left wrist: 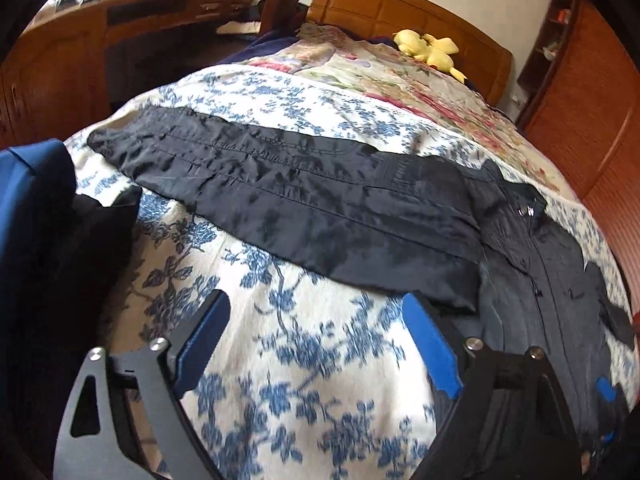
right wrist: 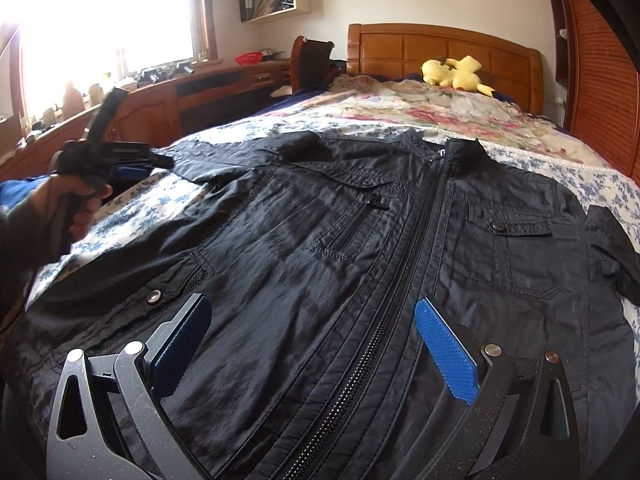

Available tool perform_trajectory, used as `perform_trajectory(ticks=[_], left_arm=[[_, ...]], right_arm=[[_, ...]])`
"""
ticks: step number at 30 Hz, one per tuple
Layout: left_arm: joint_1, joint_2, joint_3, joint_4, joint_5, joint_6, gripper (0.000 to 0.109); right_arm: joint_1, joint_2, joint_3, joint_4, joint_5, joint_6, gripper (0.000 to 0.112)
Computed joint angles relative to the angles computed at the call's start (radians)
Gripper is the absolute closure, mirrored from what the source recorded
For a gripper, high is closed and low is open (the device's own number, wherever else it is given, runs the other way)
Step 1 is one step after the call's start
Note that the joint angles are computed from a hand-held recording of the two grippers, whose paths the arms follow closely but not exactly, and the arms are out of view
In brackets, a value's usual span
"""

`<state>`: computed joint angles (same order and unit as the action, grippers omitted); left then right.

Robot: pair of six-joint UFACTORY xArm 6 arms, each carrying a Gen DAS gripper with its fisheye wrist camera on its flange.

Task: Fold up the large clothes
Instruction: 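Move the left gripper down to the sleeve cuff nearest it, then close the left gripper on the sleeve cuff and lift it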

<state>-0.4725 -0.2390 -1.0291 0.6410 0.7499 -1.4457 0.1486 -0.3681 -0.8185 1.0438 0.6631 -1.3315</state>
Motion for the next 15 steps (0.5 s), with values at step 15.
perform_trajectory(ticks=[15], left_arm=[[0.153,0.112,-0.02,-0.067,-0.146,-0.099,0.064]], right_arm=[[-0.014,0.015,-0.013,0.008,0.03,-0.001,0.009]])
